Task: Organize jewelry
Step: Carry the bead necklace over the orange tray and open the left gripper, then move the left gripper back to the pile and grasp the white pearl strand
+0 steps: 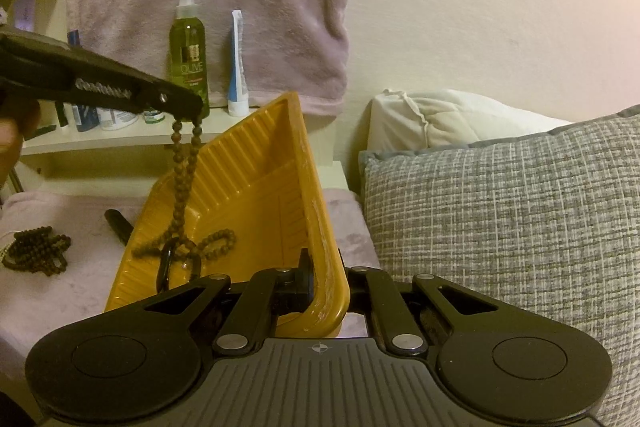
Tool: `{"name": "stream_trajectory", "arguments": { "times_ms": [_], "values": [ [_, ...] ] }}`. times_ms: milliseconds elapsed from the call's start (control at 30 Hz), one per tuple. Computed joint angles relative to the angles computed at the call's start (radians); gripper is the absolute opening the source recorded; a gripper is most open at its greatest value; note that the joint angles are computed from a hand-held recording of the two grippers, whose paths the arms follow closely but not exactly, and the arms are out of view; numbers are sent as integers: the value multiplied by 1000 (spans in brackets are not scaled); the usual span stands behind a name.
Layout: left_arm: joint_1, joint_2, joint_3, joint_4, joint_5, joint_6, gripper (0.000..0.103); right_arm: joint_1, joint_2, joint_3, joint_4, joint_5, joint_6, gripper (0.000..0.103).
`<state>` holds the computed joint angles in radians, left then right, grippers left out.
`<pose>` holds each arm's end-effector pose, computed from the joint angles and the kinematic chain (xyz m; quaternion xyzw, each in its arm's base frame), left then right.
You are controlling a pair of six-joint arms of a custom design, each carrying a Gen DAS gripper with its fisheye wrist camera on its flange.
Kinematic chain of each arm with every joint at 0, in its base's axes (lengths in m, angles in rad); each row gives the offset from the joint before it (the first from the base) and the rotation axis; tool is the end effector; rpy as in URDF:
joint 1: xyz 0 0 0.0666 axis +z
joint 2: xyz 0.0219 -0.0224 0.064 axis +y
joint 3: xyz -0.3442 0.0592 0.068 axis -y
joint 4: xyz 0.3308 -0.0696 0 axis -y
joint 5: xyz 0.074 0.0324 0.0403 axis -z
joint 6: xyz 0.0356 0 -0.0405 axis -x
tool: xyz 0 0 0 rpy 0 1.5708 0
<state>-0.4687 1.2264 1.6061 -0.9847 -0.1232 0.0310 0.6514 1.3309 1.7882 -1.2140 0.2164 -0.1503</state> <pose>0.3290 -0.1621 0.5378 0.1640 0.8691 -0.0618 0.4626 0.3086 0.2252 0.5523 -0.1849 0.8950 0.0623 0.4011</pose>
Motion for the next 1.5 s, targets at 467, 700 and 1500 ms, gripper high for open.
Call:
{"name": "stream_trajectory", "arguments": {
  "times_ms": [467,700,1500],
  "values": [
    [162,-212,-159,-11,-73,35,21,1,-7,-11,-4,4,-17,6],
    [403,-381,-279,-90,-74,13,21,3,-4,-10,-5,10,-17,6],
    [435,-607,-614,-209,-149,-147,21,-3,14,6,-25,25,18,6]
  ]
}}
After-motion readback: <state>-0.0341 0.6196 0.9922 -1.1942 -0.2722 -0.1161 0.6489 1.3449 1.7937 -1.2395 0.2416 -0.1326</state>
